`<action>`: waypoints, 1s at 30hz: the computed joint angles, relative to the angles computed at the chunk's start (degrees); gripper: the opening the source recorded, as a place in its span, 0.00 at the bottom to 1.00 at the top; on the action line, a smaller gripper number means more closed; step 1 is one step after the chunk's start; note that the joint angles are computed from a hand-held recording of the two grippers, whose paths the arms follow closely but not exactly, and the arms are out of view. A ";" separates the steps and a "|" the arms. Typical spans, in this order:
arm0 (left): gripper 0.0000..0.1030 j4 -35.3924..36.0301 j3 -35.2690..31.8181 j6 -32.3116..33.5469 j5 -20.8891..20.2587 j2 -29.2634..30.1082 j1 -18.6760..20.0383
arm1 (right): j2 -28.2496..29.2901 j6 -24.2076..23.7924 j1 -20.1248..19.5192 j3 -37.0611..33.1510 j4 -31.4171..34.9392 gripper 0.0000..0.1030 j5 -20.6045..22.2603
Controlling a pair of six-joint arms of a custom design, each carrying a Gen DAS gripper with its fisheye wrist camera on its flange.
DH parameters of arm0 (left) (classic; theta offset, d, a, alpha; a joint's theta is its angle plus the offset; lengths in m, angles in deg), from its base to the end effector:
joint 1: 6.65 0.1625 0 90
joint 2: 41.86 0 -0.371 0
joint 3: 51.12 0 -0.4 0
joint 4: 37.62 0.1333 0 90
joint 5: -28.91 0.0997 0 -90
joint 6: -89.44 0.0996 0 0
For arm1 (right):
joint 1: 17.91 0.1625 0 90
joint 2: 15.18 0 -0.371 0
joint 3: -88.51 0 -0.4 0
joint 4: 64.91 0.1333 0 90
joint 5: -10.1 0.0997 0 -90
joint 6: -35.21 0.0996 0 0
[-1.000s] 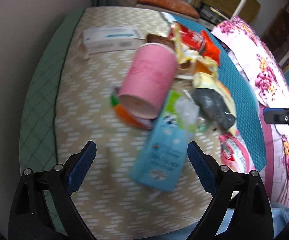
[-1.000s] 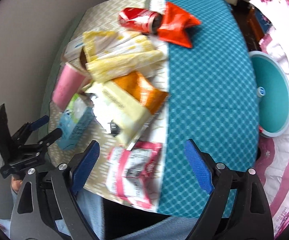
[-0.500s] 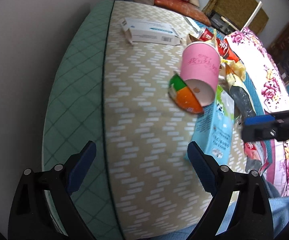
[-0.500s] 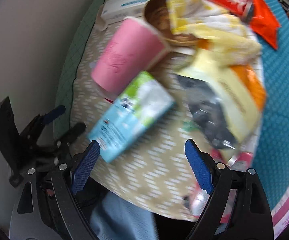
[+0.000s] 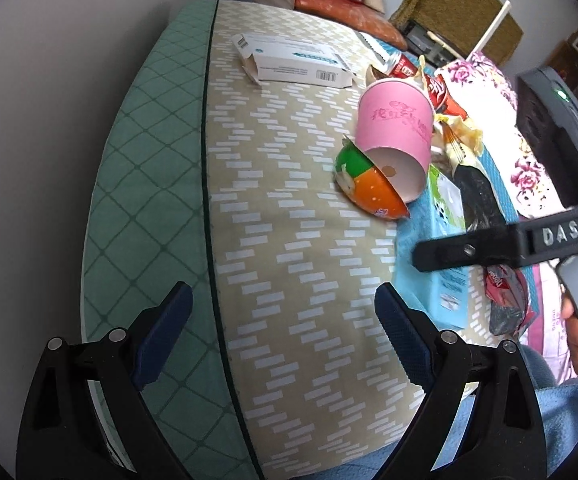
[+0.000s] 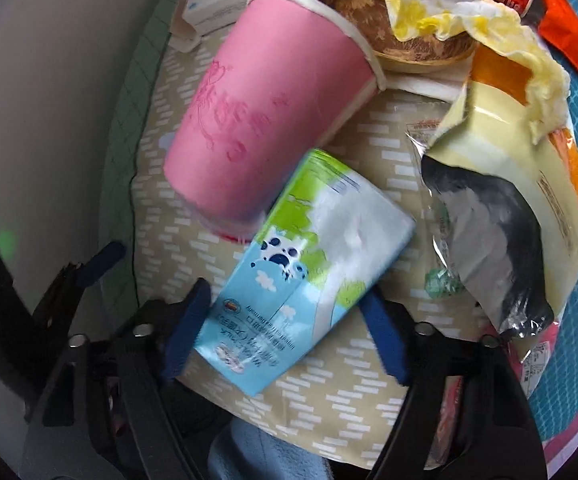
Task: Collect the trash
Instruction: 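Grasp the pink paper cup with the left tool while the right tool grasps the milk carton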
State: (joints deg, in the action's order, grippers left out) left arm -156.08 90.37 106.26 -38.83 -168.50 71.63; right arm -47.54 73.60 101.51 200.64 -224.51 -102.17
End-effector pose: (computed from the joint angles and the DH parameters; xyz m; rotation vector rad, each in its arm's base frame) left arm 0.1098 -0.3126 0.2915 0.6104 2.6600 -0.3014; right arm 0.3123 -0.3592 -0.1409 -0.1652 -2.7154 0.0978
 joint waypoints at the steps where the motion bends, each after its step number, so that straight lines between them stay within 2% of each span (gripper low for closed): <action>1: 0.90 -0.33 -0.19 -0.14 -0.16 0.51 -0.06 | -0.55 -0.10 0.01 0.66 -0.38 0.58 0.36; 7: 0.90 -0.57 -1.02 -1.19 -0.67 1.48 -2.51 | -6.86 -1.83 0.72 6.79 -4.09 0.54 1.49; 14: 0.90 -2.38 -1.26 -2.78 0.67 5.40 -10.84 | -15.60 -3.88 1.37 12.77 -7.27 0.54 0.23; 20: 0.90 -6.16 -2.31 -4.20 2.86 15.20 -15.89 | -21.49 -4.33 0.20 17.41 -11.73 0.54 -2.17; 26: 0.90 -9.88 -3.42 -7.61 5.23 24.19 -16.04 | -24.79 -6.33 -2.73 21.14 -16.11 0.54 -2.93; 27: 0.85 -10.42 -3.49 -7.80 5.39 24.90 -15.67 | -25.48 -6.32 -2.86 21.93 -16.53 0.54 -3.03; 29: 0.66 -10.66 -3.32 -8.66 5.86 25.83 -15.88 | -27.00 -6.66 -3.65 23.46 -17.50 0.54 -3.43; 30: 0.63 -10.39 -3.12 -9.30 6.23 25.64 -16.23 | -27.70 -6.97 -4.05 24.33 -18.15 0.54 -3.41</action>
State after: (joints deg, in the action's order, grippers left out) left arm -166.47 87.25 96.96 -32.60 -142.86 55.40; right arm -75.23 66.63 97.46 224.97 -242.67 -105.58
